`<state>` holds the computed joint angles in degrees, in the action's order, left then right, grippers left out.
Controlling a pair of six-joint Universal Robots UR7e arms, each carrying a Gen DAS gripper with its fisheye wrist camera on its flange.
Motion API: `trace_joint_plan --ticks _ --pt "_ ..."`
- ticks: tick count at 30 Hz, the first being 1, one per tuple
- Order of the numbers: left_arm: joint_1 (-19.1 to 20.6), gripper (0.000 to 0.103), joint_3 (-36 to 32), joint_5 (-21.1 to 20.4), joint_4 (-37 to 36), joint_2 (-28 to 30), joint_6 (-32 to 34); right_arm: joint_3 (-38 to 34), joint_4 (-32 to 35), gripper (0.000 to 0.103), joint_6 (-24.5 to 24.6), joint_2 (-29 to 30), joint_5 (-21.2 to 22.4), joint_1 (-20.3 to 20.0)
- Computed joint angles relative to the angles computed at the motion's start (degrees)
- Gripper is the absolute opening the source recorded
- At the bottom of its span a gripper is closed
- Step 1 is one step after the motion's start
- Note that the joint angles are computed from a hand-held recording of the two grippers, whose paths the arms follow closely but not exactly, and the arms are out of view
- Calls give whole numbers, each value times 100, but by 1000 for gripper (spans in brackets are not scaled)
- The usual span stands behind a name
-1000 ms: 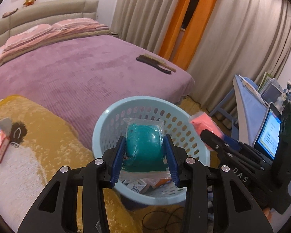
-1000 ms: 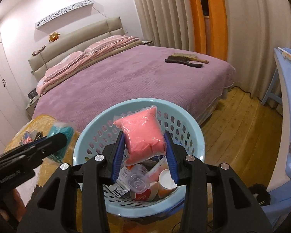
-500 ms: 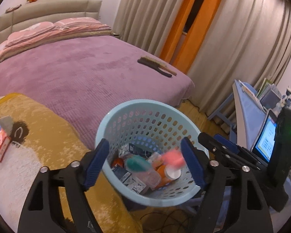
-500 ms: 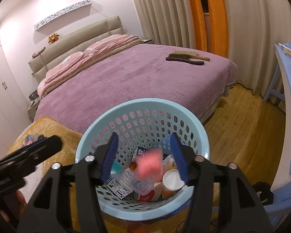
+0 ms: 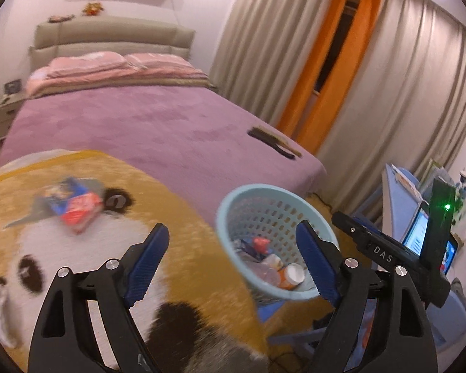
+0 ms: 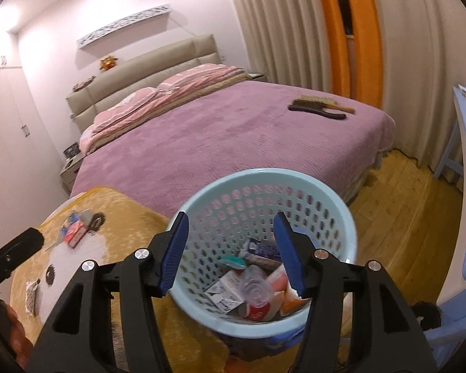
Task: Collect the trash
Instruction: 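Grasp the polka-dot tissue with the left tool while the right tool reaches the card box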
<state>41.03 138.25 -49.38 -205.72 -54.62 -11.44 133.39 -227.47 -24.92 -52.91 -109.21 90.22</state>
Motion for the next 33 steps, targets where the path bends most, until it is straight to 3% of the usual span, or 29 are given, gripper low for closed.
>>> trace_joint_plan --ticks 7,10,14,18,21,26,31,33 --pt "-403 82 936 1248 81 -944 -684 -53 -80 54 -175 357 -45 497" --pt "-506 82 1329 1883 637 -1486 -1268 -104 -120 58 -282 562 -47 703" --pt "-399 82 1740 2400 1634 -2234 -2098 -237 -47 60 -399 876 -34 954" --pt "-107 82 1974 2575 2462 -2781 -2653 -371 171 61 -388 1127 65 1091" --pt "119 82 2052 2532 2598 -2872 -2704 -505 361 61 -391 1325 40 1200" --pt "533 79 1931 2518 2457 -2552 -2457 -846 641 64 -597 1644 -54 1473" --pt "833 68 1799 2390 2082 -2177 -2050 -1320 1112 68 -775 1838 -2 1713" --pt "907 59 1762 2323 2022 -2029 -2058 -1559 1336 72 -833 1929 65 1772"
